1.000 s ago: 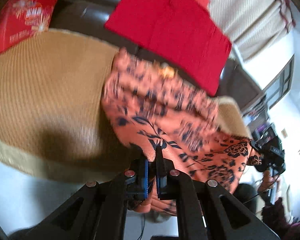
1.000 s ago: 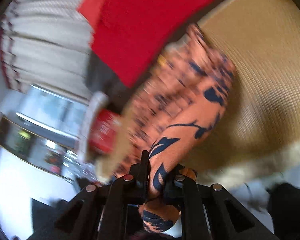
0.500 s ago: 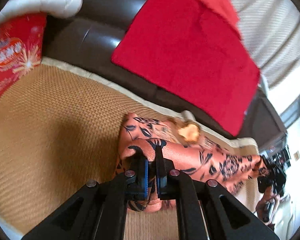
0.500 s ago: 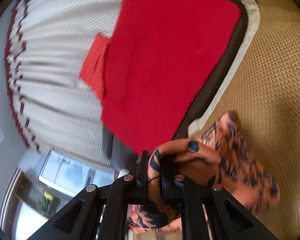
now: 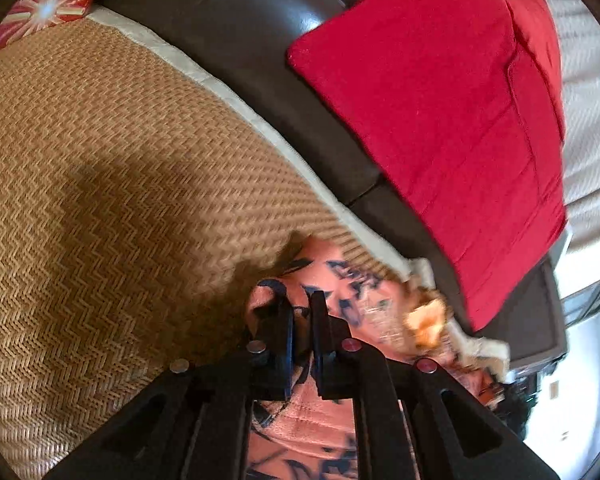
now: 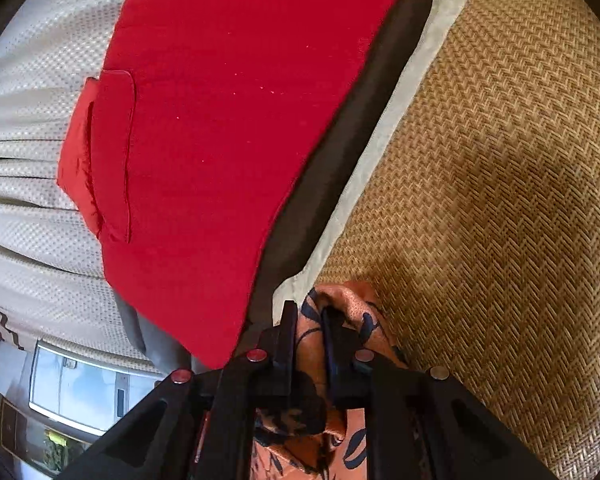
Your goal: Fold small clothes
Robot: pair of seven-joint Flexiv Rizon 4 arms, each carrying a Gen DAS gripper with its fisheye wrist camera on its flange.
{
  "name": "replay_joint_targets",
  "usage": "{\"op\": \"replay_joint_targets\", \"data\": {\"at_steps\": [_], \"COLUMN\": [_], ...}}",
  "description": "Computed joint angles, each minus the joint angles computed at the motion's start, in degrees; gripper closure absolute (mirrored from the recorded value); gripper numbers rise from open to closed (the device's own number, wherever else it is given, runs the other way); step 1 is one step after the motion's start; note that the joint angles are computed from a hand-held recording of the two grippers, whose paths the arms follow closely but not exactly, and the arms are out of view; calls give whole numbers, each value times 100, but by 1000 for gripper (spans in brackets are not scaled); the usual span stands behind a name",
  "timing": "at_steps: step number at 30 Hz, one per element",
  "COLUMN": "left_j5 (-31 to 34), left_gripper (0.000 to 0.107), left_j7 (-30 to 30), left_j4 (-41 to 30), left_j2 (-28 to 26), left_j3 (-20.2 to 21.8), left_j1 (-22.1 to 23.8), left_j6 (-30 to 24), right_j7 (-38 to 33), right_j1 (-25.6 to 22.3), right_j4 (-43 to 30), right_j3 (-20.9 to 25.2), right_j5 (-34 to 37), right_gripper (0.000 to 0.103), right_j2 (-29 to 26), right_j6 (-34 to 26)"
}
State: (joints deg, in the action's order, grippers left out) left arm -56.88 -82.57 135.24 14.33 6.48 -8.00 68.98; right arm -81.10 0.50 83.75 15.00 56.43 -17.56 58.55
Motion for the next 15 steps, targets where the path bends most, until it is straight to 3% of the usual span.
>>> {"op": "replay_joint_targets", "data": {"at_steps": [2,4,5,6,8,10,12,14,15], "left_j5": [587,1982,2314,2497,2971,3354,3762,3698,3589], "left_gripper": [95,64,58,55,55,55,55,56,56], "left_j7": [-178,-1117,-1398,-1628,-2143,-2251,-2303,-2132,-1971], "left_j4": [42,100,163,274,390,435,455,514,501], "left_j2": [204,501,647,823,1238,1577,1850,1882,1843], "left_j3": [-85,-235,-246,-224,-200,-132,-208,-192,-132], "left_j1": [159,697,805,840,1012,992,941,467,223], "left_j6": [214,180,247,375,133,-174,-520,-557,-592], "right_j7": [-81,-242,-315,-382,-613,-918,-902,-1015,-1122], "right_j1": [28,30,37,123,120,63,327,541,667], "right_j4": [-150,-168,-113,37,156,239,515,678,703], "right_j3": [-21,33,59,65,108,143,54,0,-6], "right_j5": [-100,-93,-43,-36,53,167,-418,-779,-1008], "right_gripper": [77,48,16,11,11,12,28,41,58], "right_j2": [-61,8,61,188,341,532,819,1024,1101], "right_j6": [-44,8,96,479,630,294,149,-72,-376]}}
